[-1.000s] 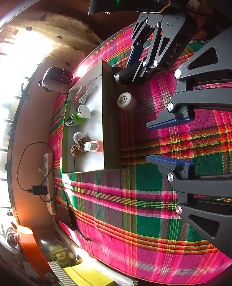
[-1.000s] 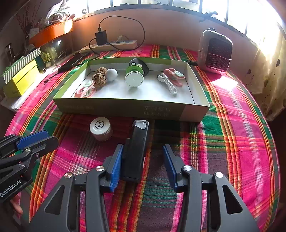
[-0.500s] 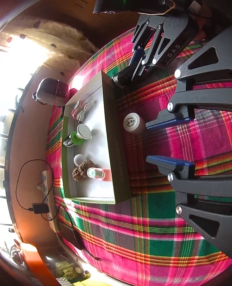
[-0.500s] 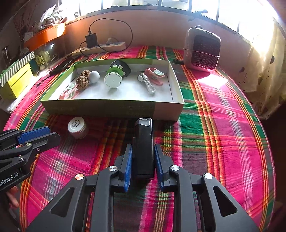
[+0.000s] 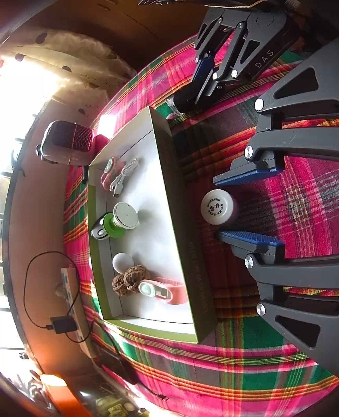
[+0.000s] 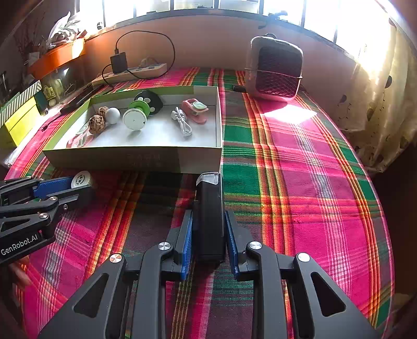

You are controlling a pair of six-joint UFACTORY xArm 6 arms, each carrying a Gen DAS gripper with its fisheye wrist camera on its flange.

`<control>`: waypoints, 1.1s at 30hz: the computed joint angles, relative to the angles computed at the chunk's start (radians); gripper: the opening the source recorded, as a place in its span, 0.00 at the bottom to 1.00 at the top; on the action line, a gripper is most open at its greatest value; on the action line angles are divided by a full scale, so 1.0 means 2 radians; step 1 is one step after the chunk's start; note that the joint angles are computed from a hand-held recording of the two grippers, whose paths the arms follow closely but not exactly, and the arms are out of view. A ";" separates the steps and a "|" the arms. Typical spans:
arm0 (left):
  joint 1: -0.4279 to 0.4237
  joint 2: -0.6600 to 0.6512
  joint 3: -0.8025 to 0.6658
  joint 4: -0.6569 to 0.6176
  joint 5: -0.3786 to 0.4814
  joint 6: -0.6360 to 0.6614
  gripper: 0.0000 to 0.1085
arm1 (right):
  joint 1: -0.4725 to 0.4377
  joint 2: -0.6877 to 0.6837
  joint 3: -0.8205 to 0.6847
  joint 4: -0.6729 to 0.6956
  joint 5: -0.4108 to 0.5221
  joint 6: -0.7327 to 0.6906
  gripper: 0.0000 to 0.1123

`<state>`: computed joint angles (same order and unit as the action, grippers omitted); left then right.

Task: Organize objects
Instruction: 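Grasp the white round tin with the left tool while the right tool grasps the black device, then carry the white tin and black device into the white box, lowering both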

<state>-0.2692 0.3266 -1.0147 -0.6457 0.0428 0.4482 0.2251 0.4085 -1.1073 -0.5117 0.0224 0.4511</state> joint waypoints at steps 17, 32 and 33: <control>0.011 0.008 0.005 0.136 -0.020 -0.113 0.29 | 0.005 0.004 0.001 0.074 -0.006 -0.072 0.22; 0.018 0.007 0.013 0.194 -0.030 -0.163 0.24 | 0.006 0.004 0.001 0.075 -0.005 -0.072 0.22; 0.019 0.007 0.013 0.196 -0.031 -0.165 0.24 | 0.006 0.004 0.000 0.076 -0.005 -0.073 0.22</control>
<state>-0.2312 0.3397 -0.9891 -0.2529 -0.0183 0.1187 0.2367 0.4169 -1.1065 -0.3590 0.0124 0.3050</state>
